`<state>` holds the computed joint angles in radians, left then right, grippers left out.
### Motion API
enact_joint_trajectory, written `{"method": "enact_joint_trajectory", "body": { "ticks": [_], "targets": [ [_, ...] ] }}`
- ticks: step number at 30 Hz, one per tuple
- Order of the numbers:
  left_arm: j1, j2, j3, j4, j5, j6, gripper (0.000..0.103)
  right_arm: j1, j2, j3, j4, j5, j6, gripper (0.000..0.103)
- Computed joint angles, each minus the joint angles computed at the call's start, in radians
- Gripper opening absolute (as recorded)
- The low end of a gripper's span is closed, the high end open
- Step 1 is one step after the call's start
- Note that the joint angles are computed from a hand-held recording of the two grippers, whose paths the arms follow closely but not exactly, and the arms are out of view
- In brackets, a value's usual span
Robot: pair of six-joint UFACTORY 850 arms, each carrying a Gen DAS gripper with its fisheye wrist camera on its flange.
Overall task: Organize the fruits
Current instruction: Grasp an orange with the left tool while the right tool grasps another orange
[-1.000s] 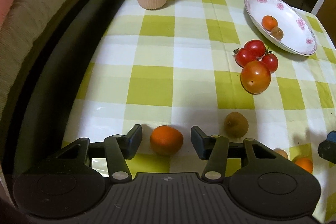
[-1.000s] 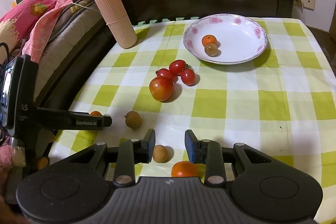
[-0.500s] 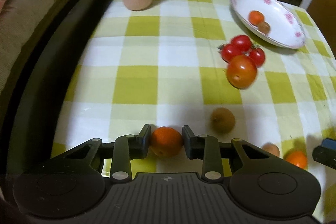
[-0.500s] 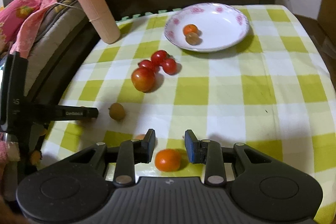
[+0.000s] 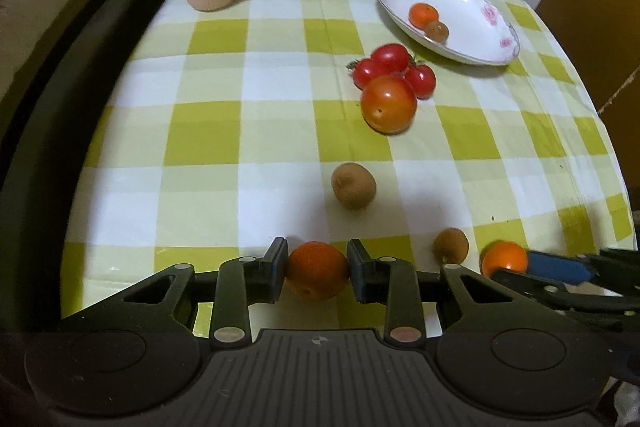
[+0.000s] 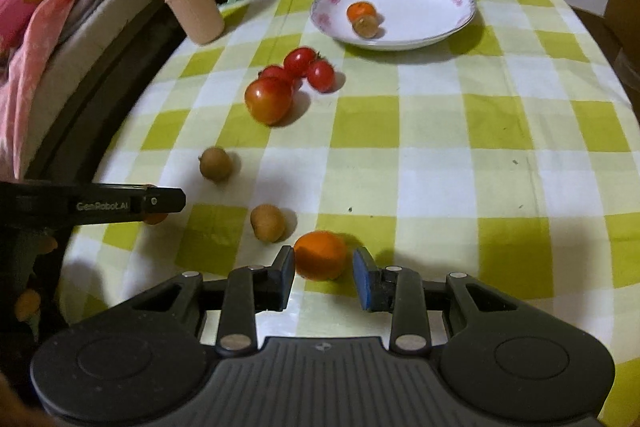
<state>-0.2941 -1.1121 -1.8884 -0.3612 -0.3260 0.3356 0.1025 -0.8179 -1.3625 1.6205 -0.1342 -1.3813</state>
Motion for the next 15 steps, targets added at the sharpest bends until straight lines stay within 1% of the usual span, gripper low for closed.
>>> {"method": "enact_joint_trajectory", "body": {
  "ticks": [2,4,5,6,8,10,12,15],
  "targets": [
    [-0.003,0.002,0.006,0.011,0.006,0.001,0.042,0.004,-0.014,-0.014,-0.074,0.003,0.062,0.034],
    [-0.004,0.002,0.008,0.010,0.008,0.008,0.042,0.009,-0.027,-0.025,-0.091,0.014,0.066,0.035],
    [-0.004,0.002,0.007,0.011,0.005,0.009,0.045,0.010,-0.034,-0.032,-0.118,0.016,0.087,0.036],
    [-0.004,0.000,0.005,0.014,0.002,0.007,0.048,0.011,-0.040,-0.037,-0.103,0.018,0.067,0.036],
    [-0.005,-0.006,-0.004,0.039,-0.004,-0.016,0.051,0.015,-0.046,-0.041,0.028,0.032,-0.076,0.037],
    [-0.006,-0.007,-0.005,0.043,-0.006,-0.021,0.056,0.015,-0.051,-0.046,0.099,0.034,-0.160,0.037],
    [-0.007,-0.006,-0.003,0.053,-0.004,-0.031,0.061,0.015,-0.055,-0.052,0.091,0.031,-0.149,0.037],
    [-0.009,-0.012,-0.010,0.063,-0.002,-0.040,0.061,0.014,-0.058,-0.056,0.107,0.029,-0.170,0.037]
  ]
}}
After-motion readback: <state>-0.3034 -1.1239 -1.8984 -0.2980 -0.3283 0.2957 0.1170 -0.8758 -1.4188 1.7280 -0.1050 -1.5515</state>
